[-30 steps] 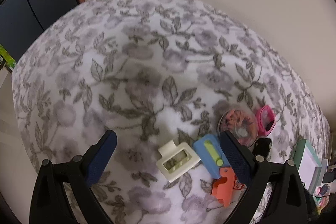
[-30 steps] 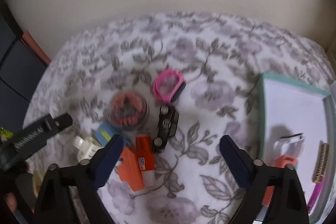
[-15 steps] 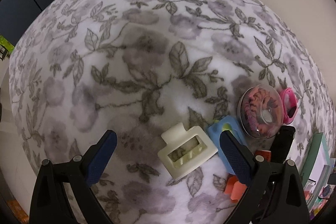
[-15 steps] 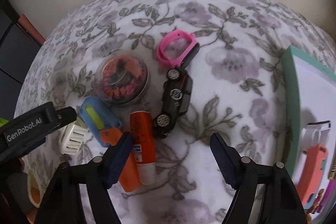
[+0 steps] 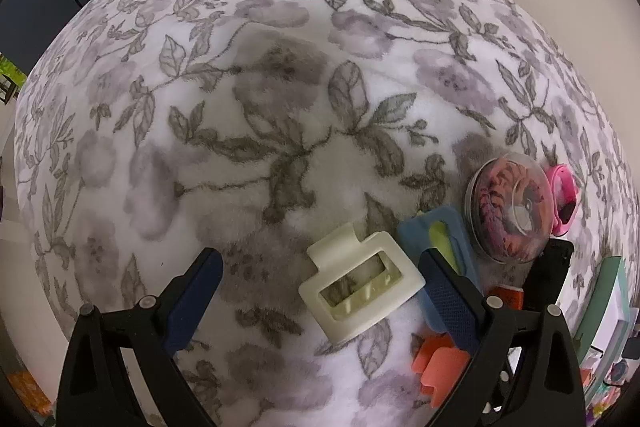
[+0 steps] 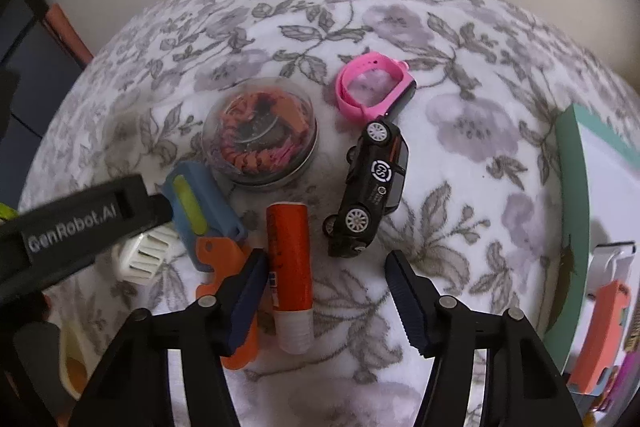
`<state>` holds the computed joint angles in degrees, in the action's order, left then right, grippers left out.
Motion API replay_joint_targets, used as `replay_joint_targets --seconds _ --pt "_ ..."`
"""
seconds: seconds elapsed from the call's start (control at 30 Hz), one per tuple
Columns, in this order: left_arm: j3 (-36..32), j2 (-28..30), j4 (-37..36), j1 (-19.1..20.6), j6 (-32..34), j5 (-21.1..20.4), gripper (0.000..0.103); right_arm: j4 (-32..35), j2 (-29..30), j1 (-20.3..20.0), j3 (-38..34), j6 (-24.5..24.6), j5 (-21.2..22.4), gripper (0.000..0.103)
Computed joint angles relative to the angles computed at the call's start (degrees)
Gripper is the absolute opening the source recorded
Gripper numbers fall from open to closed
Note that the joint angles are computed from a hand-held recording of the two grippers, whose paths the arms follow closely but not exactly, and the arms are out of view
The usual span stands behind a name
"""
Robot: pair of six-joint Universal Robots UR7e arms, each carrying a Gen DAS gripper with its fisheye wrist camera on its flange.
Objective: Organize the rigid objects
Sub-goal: 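Grasp the cream hair clip with the left gripper while the right grasps the red glue stick, then carry the hair clip and glue stick with both grippers toward the tray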
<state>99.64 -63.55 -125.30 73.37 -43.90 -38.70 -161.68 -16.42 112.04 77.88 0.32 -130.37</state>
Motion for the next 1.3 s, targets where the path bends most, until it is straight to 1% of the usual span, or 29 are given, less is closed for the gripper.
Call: replay_joint_targets --seconds 0.07,0.1,0.17,0.23,0.3,0.33,0.4,0.47,0.53,0.6,0.63,0.67,0.8,1.17,1.3 --pt "0.12 0.25 -1.20 0.11 0.43 0.19 0.098 -0.49 0.77 0.47 -0.47 -0.97 -1.91 0.058" --pt "0.22 0.33 -1.53 0.05 0.35 0.29 0.098 -0.83 1.01 0.60 -0.58 -1.41 -2.21 0.055" --pt "0.02 0.29 -2.22 0.58 1.02 0.04 0.098 -1.52 1.27 0.74 -0.71 -2.16 -2.65 0.052" --pt "-0.08 0.24 -1.63 0.56 0.10 0.41 0.098 -1.90 1.20 0.63 -0.61 -2.36 -2.37 0.051" --pt "-0.35 0.15 -0.02 0.52 -1.29 1.18 0.096 -2.25 0.92 0.52 -0.26 -2.25 -2.06 0.048" --pt "-0.46 0.04 0.77 0.50 -1.90 1.46 0.092 -2.33 0.74 0.41 -0.13 -1.97 -1.93 0.046" --pt "-0.84 -0.05 2.31 0.71 -3.18 1.63 0.088 -2.32 0.56 0.25 -0.13 -1.55 -1.67 0.042" --pt "-0.97 -0.25 2.43 1.08 -3.48 1.13 0.085 -2.36 0.25 0.01 0.09 -1.22 -1.02 0.042" --pt "-1.00 -0.37 1.92 1.31 -3.24 0.46 0.073 -2.45 0.05 -0.12 0.25 -1.13 -0.68 0.041" --pt "-1.17 -0.25 1.94 1.33 -3.02 0.49 0.067 -2.42 -0.08 -0.19 0.36 -1.09 -0.62 0.040" --pt "-1.30 -0.16 2.22 1.31 -3.09 0.63 0.067 -2.46 -0.19 -0.17 0.55 -1.03 -0.74 0.039" --pt "-1.11 -0.18 2.46 1.05 -3.67 0.66 0.066 -2.41 -0.39 -0.19 0.76 -0.94 -0.94 0.034" --pt "-0.86 -0.05 2.40 1.02 -3.83 0.73 0.060 -2.25 -1.09 -0.63 1.28 0.08 0.14 0.033" --pt "-0.56 -0.79 1.94 1.03 -3.92 0.22 0.059 -0.65 -2.99 -0.97 2.46 2.59 1.94 0.033" --pt "-0.18 -1.54 1.83 0.63 -4.55 0.82 0.059 0.74 -3.73 -0.73 2.39 3.60 2.42 0.033"
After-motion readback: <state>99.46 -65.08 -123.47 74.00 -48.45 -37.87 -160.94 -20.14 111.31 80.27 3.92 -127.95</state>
